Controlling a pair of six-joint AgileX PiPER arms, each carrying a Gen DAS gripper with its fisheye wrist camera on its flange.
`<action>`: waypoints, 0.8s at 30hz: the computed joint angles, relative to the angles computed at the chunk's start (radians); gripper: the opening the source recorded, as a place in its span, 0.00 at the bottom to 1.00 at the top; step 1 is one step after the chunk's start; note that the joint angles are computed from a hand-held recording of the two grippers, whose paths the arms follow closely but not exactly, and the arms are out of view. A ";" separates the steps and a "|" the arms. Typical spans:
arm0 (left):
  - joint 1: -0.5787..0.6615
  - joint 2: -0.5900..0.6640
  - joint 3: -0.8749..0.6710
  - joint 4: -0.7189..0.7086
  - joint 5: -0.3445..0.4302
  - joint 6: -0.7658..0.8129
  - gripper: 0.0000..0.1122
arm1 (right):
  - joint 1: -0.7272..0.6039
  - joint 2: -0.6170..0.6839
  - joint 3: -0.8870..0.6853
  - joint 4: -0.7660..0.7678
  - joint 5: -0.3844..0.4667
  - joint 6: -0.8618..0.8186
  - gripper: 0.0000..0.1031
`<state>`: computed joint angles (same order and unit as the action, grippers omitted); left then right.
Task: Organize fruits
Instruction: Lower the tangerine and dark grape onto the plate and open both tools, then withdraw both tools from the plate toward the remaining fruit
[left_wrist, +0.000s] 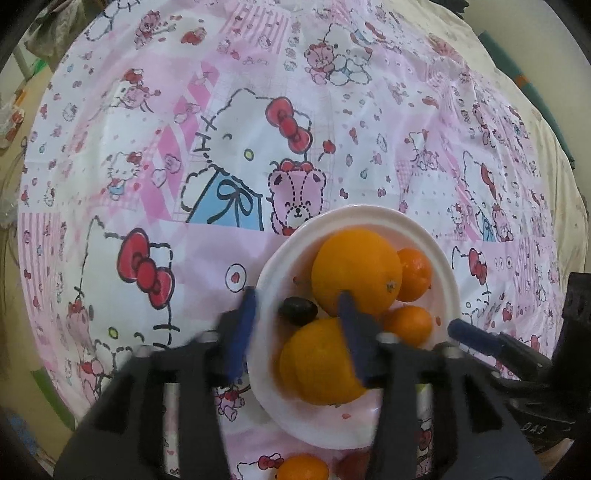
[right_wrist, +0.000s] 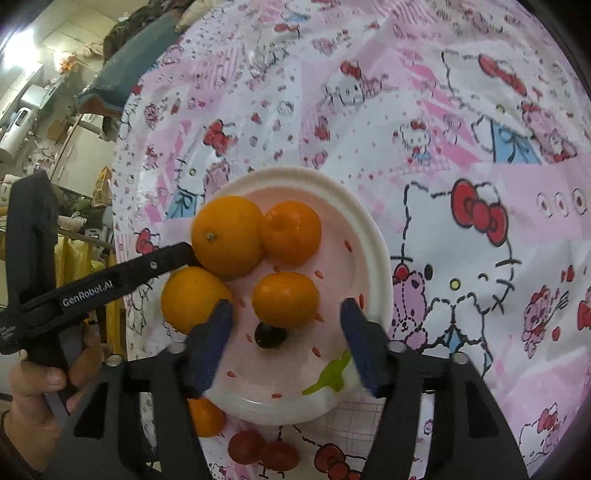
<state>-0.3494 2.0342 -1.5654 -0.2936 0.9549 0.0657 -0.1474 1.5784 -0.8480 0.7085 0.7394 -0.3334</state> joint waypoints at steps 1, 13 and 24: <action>0.001 -0.012 0.013 -0.004 -0.007 0.005 0.56 | -0.004 -0.012 0.006 0.000 0.001 0.000 0.64; -0.043 -0.286 0.227 0.172 -0.128 -0.036 0.87 | -0.073 -0.429 0.232 0.016 0.026 0.028 1.00; -0.123 -0.430 0.366 0.373 -0.145 -0.378 0.88 | -0.030 -0.590 0.300 -0.117 -0.013 0.118 1.00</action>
<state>-0.4720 1.6041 -1.1996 0.0791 0.8100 -0.3125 -0.1770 0.9883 -0.5484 0.5914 0.7265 -0.2150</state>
